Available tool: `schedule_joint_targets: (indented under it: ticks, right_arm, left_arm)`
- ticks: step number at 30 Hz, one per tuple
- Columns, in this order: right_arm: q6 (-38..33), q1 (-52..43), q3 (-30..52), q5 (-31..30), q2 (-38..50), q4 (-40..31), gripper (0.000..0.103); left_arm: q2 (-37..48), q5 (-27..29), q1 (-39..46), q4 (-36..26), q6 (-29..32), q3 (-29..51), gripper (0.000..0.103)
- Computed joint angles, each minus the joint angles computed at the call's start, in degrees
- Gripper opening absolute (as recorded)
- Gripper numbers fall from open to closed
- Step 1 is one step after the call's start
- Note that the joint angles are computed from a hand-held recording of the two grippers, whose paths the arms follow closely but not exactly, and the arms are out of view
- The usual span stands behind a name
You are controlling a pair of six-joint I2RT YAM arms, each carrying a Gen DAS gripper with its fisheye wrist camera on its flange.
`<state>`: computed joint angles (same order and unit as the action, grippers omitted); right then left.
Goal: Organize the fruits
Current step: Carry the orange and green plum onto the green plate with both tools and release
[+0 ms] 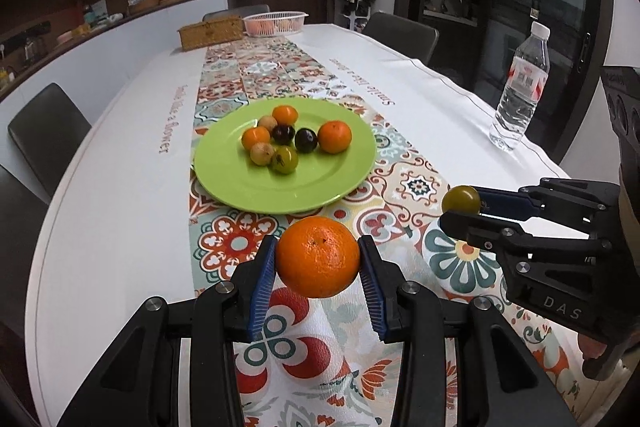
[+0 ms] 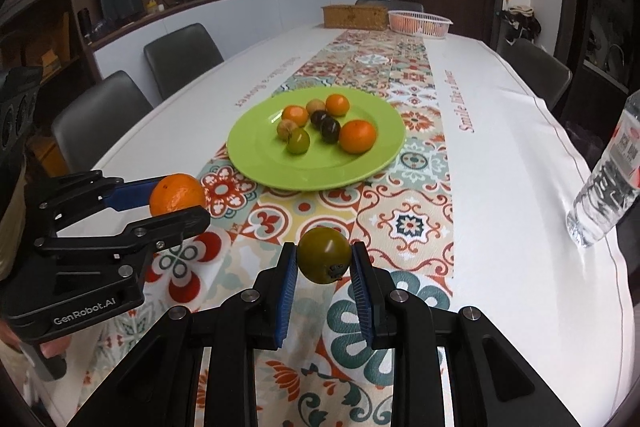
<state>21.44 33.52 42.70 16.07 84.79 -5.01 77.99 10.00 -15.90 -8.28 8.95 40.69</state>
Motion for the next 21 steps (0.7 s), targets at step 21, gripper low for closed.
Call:
schedule_joint_targets:
  ticks: [21]
  right_arm:
    - [-7.99,-4.61,8.65,-2.48,2.98,0.04,0.028]
  left_arm:
    - [3.89,-2.72,-0.07,-0.72,-1.73,7.66,0.04]
